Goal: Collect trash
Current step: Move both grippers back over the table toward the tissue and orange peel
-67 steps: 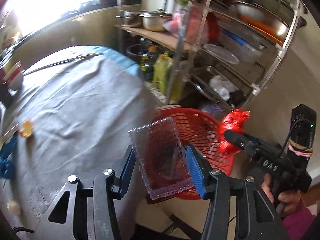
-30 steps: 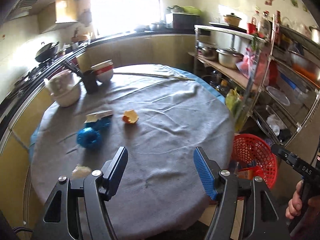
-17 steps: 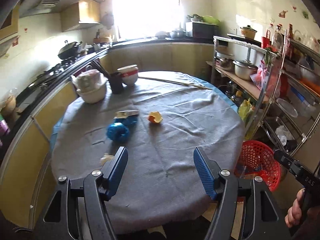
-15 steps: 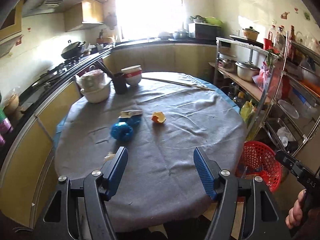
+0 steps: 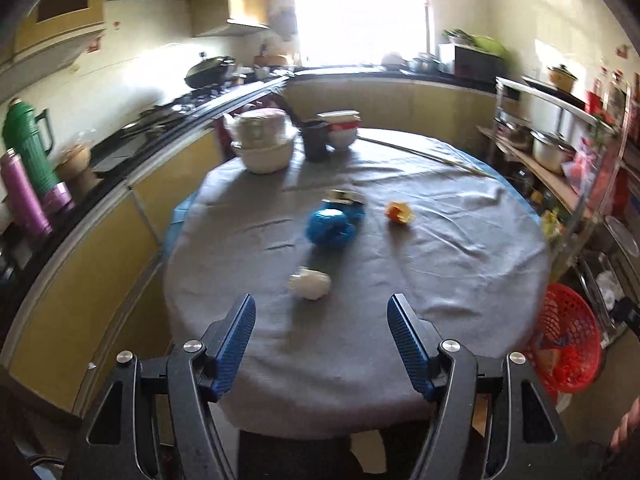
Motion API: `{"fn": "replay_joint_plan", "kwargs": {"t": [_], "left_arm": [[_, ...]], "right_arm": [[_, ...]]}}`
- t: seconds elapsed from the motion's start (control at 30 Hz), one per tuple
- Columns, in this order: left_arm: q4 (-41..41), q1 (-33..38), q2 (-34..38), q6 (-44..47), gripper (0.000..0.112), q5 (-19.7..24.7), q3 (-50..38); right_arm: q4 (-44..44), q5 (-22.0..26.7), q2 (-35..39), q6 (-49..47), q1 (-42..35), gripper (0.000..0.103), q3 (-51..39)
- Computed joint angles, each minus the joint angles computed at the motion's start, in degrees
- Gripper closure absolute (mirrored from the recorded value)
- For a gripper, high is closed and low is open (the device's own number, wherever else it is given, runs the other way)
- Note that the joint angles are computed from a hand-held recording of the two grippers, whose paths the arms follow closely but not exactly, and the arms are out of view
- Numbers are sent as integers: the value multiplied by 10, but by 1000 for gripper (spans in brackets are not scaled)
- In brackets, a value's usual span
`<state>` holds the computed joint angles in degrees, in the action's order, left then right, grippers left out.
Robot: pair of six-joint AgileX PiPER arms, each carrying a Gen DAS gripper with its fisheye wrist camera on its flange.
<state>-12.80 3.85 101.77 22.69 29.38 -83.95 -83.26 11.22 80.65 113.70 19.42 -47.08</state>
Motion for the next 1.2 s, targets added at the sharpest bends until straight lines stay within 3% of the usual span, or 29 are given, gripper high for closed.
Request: {"fn": "replay_joint_plan", "kwargs": {"t": [0.67, 1.2], "left_arm": [[-166, 89, -27, 161, 43, -62, 40], [-212, 116, -24, 187, 43, -70, 40]], "right_arm": [[205, 82, 94, -237, 111, 42, -131], [262, 117, 145, -317, 156, 42, -200]]}}
